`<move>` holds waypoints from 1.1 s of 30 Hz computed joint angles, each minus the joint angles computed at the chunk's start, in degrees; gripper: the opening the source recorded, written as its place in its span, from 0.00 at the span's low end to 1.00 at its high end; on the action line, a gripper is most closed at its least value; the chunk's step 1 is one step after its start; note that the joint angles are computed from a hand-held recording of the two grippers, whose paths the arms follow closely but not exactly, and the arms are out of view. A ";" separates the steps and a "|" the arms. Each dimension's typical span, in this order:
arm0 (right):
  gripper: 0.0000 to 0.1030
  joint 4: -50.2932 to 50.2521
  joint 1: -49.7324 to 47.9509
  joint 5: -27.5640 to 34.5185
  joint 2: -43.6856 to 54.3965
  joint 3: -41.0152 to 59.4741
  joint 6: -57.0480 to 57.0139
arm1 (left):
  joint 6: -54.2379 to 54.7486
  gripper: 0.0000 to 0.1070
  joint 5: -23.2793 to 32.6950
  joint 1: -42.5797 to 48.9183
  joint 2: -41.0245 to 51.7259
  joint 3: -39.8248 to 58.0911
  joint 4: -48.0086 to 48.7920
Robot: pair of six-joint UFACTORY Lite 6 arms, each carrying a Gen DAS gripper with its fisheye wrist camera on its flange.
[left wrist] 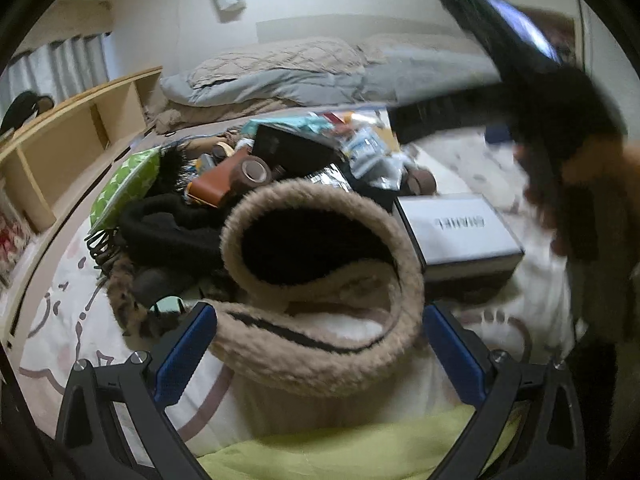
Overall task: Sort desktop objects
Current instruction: 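Close the left gripper on the beige fuzzy headband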
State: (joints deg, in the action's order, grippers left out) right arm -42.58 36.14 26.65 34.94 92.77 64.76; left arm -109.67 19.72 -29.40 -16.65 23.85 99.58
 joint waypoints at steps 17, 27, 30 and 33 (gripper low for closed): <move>1.00 -0.33 -4.46 -4.29 -7.52 -8.09 3.38 | -4.97 0.96 22.29 -19.83 4.44 -4.37 -2.18; 1.00 6.96 -4.33 -3.79 -5.42 -5.87 -6.17 | -9.00 0.96 27.67 -19.08 19.59 3.26 -4.86; 1.00 10.06 -3.12 -3.04 -2.87 -3.67 -11.41 | -9.52 0.96 27.97 -17.59 21.28 4.11 -4.54; 1.00 10.80 -1.50 -0.88 0.56 -0.58 -14.57 | -9.44 0.96 27.47 -16.34 21.02 4.08 -4.17</move>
